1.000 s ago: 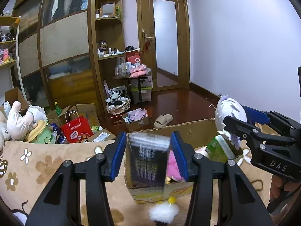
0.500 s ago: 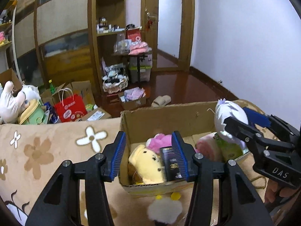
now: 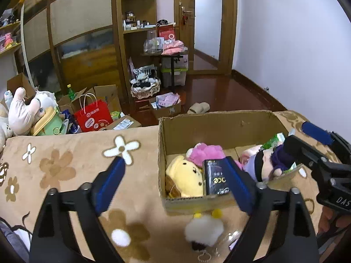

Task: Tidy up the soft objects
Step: 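Open both tools over the box to drop the tissue packet and doll, then move both tools toward the white pompom keychain and clear bag beside the box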

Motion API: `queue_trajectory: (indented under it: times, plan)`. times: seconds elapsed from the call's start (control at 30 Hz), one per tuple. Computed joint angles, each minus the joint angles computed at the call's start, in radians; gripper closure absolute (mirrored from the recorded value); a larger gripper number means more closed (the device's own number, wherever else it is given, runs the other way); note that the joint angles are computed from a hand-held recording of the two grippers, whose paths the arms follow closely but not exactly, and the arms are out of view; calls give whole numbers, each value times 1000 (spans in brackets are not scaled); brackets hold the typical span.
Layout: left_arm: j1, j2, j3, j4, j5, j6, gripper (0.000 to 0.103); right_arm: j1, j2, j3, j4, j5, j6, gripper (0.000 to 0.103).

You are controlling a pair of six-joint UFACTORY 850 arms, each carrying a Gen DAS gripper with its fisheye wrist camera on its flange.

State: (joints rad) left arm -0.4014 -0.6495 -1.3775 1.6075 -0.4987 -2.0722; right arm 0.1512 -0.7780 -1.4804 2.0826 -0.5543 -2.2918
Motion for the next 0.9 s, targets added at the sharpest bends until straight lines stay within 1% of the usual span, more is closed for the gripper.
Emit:
queue_trajectory:
  times: [0.1,0.27,0.37,0.57,0.67,0.9]
  plan:
    - [-11,11,9,-44,-25,46,6,-5,20,25,-6,2,-2,9]
    - [-19,36,34,-116,-5,104,6,-13,59,81,15,2,-10,1]
    - [-26,53,49,-166,-2,139,6,-19,80,108,11,10,-1,0]
    - [-30,100,92,-258,40,184,6,-24,127,176,15,26,-20,0]
    - [-33,116,105,-316,48,233,6,-24,145,204,5,37,-28,0]
    - [-46,166,155,-374,68,273,6,-16,184,270,7,55,-77,0]
